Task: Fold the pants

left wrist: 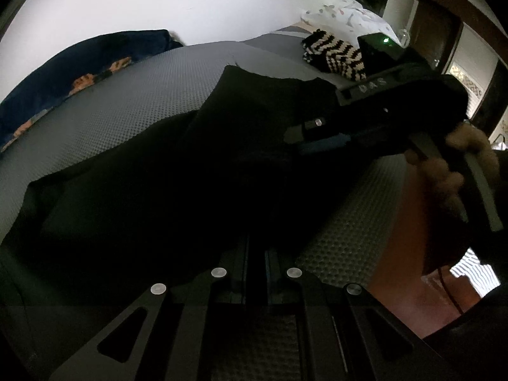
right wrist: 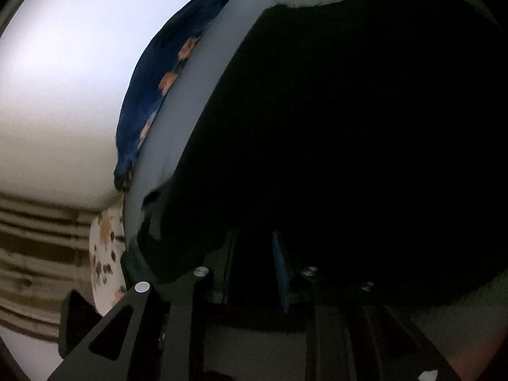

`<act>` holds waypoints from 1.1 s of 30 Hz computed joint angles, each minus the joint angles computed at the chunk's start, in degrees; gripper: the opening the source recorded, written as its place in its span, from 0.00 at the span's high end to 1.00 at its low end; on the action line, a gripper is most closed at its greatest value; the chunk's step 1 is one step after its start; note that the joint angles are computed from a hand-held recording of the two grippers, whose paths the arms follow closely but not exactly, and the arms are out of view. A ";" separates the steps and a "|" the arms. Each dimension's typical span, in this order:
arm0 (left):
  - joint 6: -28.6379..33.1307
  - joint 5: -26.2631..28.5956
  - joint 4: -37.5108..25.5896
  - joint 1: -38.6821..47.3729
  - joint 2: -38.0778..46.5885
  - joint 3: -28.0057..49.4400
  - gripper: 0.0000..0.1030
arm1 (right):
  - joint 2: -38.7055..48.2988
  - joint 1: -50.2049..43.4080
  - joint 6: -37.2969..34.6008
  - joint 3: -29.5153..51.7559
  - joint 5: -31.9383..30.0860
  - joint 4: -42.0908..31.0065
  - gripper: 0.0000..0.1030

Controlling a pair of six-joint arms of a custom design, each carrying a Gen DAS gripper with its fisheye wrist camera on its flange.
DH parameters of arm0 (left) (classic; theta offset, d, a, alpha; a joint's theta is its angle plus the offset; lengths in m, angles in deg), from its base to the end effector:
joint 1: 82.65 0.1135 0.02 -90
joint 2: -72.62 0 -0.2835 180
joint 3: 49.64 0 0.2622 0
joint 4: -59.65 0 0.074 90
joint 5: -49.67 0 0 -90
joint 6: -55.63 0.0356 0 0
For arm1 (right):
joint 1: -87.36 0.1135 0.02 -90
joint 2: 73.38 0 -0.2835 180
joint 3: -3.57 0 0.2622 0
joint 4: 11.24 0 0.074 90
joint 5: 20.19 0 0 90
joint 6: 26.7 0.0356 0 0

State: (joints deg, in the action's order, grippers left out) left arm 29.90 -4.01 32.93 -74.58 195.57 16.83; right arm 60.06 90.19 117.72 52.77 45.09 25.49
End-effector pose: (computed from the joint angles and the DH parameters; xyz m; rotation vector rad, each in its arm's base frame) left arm 0.3308 0.0256 0.0308 1.2746 2.2791 -0.5998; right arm 0.3120 0.0303 -0.0199 0.9049 2.3666 0.9558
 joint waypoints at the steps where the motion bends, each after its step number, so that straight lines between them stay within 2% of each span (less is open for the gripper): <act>1: -0.15 -0.02 -0.86 0.03 0.12 0.50 0.92 | 0.47 -0.83 0.02 0.28 -0.38 0.41 0.78; 4: -0.79 0.50 -3.41 0.33 0.65 2.11 0.92 | 2.46 -4.79 1.77 1.49 -2.40 2.64 0.78; 14: -1.64 -0.84 -1.44 -0.14 0.64 0.57 0.92 | 2.77 -16.04 -2.38 8.99 -3.25 -5.29 0.80; 20: -2.32 -1.65 -1.28 -0.41 1.26 0.70 0.92 | 1.59 -19.76 -5.65 13.31 -2.27 -12.95 0.79; 23: -2.25 -1.84 -1.10 -0.43 1.27 0.52 0.92 | -0.04 -20.00 -7.65 14.17 -1.33 -16.91 0.87; 26: -2.01 -1.89 -1.00 -0.31 1.29 0.40 0.92 | -2.31 -19.99 -9.11 12.85 0.14 -17.74 0.95; 30: -1.85 -2.07 -0.71 -0.47 1.40 0.54 0.92 | -7.02 -19.72 -10.02 8.29 3.45 -16.36 0.96; 33: -1.28 -1.80 -0.56 -0.41 1.40 0.46 0.92 | -12.88 -19.41 -11.46 1.64 8.11 -14.80 0.96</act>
